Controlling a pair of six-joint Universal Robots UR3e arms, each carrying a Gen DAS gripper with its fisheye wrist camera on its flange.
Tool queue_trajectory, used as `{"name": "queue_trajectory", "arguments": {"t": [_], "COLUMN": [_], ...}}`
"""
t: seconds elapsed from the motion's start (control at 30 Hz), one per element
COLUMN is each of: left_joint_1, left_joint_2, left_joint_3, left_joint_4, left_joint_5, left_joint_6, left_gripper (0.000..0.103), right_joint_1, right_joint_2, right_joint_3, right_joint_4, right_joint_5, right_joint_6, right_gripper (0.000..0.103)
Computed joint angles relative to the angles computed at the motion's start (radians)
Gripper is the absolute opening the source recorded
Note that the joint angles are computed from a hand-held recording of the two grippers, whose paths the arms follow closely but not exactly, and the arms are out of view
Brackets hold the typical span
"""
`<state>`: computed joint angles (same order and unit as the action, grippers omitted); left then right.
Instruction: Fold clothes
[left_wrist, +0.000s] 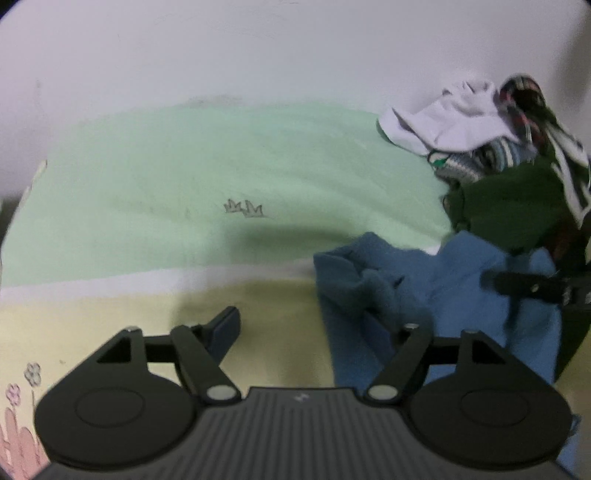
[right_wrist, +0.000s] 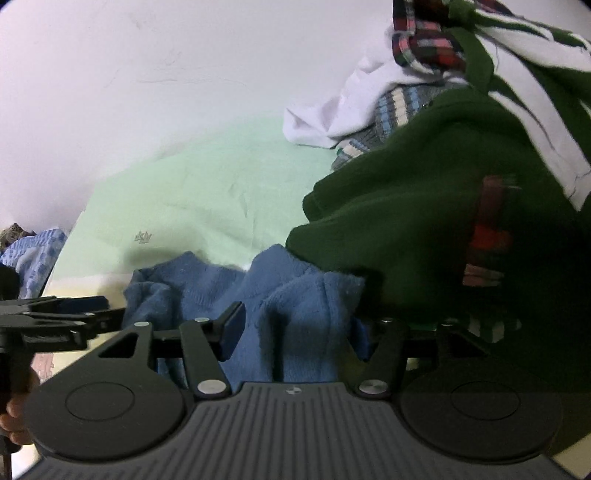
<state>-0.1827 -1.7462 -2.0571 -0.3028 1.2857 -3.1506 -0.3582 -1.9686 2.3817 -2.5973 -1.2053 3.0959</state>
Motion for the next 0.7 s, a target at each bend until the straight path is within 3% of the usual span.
{"name": "queue_trajectory", "arguments": {"t": [0.2, 0.37, 0.53, 0.7], "left_joint_1": [-0.029, -0.052, -0.005, -0.032], "left_joint_2": [-0.063, -0.103, -0.046, -0.08], "left_joint_3": [0.068, 0.084, 0.022, 0.071], "left_joint_4": [-0.008, 0.063, 0.104, 0.044], "left_joint_5": [0.024, 0.055, -0.047, -0.026], "left_joint_6": [0.008, -0.011, 0.008, 0.003], "left_gripper": [0.076, 0.086, 0.089, 0.089], "right_joint_1": [0.041, 0.02, -0.021, -0.001], "right_joint_2": [0.049, 0.024, -0.014, -0.005], "right_joint_3": [-0.004, 0.019, 0.045, 0.057], "right_joint_4": [-0.068, -0.068, -0.043, -0.076], "right_joint_5": [-0.058, -0.041, -0.001, -0.017], "right_joint_6": [-0.026, -0.035, -0.036, -0.061], "right_gripper": [0.053, 0.051, 0.048, 0.051]}}
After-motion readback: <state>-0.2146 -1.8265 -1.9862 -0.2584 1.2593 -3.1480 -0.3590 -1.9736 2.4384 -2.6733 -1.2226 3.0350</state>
